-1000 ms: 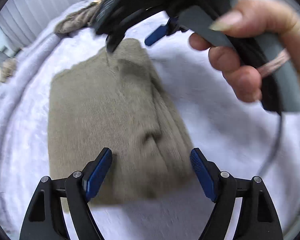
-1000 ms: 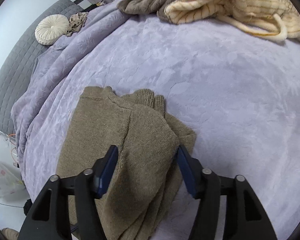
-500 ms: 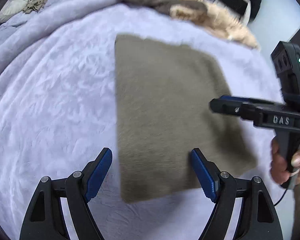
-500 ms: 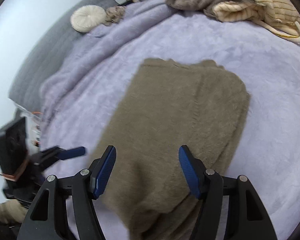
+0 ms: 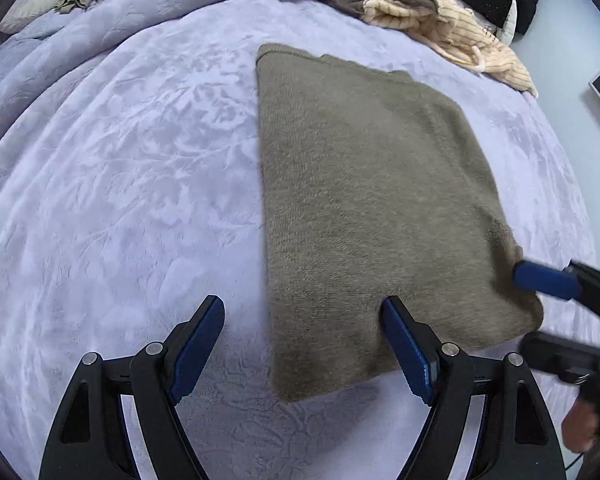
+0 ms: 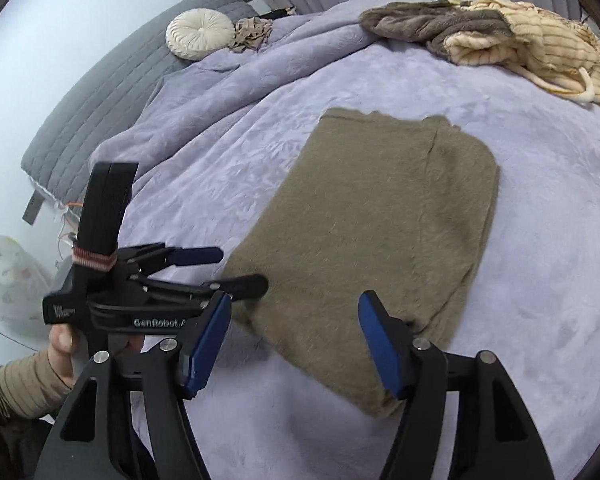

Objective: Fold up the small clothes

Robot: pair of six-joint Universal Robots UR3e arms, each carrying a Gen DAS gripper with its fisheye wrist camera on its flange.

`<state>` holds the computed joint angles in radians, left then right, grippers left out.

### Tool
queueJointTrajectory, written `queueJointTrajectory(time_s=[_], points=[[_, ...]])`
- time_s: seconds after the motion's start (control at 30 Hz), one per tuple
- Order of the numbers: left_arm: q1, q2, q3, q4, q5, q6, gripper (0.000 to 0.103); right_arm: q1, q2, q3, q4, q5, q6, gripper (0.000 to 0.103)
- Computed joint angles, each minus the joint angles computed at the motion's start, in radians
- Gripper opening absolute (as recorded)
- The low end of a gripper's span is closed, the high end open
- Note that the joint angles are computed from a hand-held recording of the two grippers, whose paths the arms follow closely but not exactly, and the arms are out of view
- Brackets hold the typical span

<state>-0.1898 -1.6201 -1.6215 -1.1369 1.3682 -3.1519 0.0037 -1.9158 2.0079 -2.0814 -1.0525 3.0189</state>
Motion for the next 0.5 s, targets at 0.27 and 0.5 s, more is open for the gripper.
queueJointTrajectory(time_s=[0.27,0.5], points=[[-0.017,0.039,0.001,-0.008,0.033,0.035,0.091,-0.009,-0.072,0.047,0.044,-0.168,0.065,0.060],[-0.012,-0.014,0.096,0.005,0.043,0.039,0.091,0.018,-0.071,-0.082,0.037,-0.202,0.094,0.072]])
